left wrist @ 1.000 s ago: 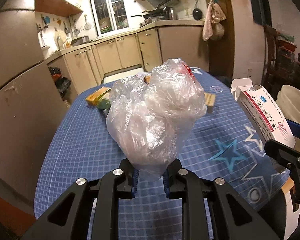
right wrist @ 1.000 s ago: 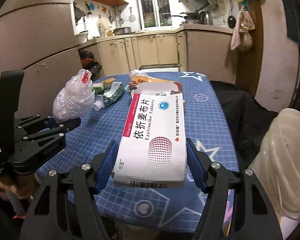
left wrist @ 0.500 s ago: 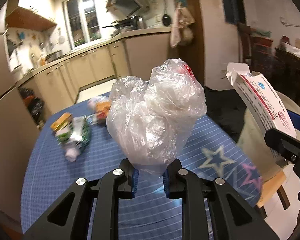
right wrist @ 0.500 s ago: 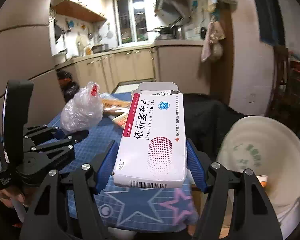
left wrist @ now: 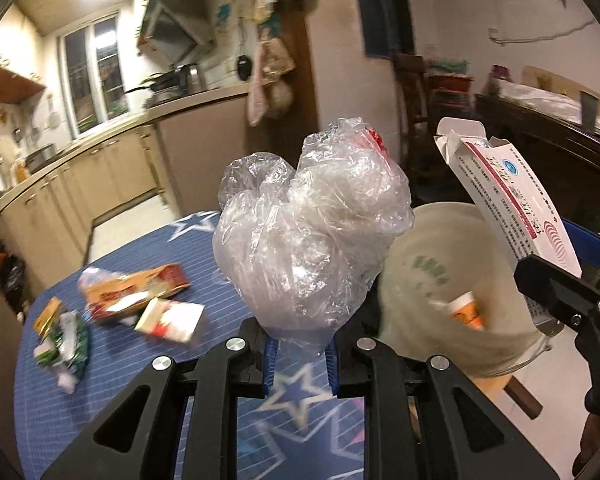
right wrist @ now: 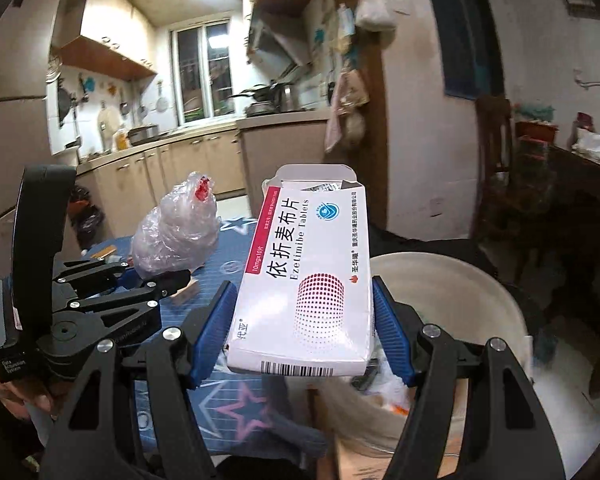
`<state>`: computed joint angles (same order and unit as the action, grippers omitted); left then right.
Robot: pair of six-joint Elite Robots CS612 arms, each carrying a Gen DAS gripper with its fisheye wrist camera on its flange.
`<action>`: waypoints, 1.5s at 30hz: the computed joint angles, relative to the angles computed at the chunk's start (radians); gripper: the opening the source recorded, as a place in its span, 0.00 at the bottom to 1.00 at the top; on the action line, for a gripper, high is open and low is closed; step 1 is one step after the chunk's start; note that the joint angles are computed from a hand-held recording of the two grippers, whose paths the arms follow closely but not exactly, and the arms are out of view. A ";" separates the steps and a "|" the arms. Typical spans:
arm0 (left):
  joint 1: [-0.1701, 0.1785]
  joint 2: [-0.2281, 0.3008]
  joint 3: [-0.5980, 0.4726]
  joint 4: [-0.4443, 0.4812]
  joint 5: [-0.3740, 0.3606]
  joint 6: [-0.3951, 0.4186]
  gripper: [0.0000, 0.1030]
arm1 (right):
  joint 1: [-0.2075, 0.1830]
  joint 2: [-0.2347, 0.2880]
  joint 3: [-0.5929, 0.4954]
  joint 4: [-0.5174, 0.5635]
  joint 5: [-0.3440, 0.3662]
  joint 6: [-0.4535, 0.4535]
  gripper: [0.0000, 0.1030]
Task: Collect trash
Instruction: 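Carry the plastic bag and medicine box with both tools over the white bucket, then open both tools to drop the bag and medicine box into the bucket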
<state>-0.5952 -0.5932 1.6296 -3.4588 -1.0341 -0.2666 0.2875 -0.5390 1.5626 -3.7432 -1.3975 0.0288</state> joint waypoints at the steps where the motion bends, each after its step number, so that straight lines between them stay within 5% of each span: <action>1: -0.001 0.004 -0.012 0.005 -0.013 0.011 0.21 | -0.004 -0.001 0.001 0.000 -0.004 0.003 0.62; 14: -0.018 0.083 -0.190 0.093 -0.165 0.138 0.21 | -0.062 0.001 0.020 0.003 -0.123 0.044 0.62; 23: -0.023 0.137 -0.291 0.149 -0.171 0.199 0.21 | -0.079 0.017 -0.009 0.051 -0.149 0.035 0.62; 41: -0.019 0.148 -0.320 0.166 -0.171 0.222 0.21 | -0.083 0.029 -0.051 0.120 -0.128 -0.006 0.63; 45: -0.018 0.151 -0.326 0.163 -0.155 0.216 0.35 | -0.081 0.032 -0.067 0.146 -0.139 -0.012 0.65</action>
<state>-0.6129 -0.4426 1.3040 -3.2954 -1.1895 -0.0510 0.2066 -0.5067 1.4961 -3.5968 -1.5366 0.0165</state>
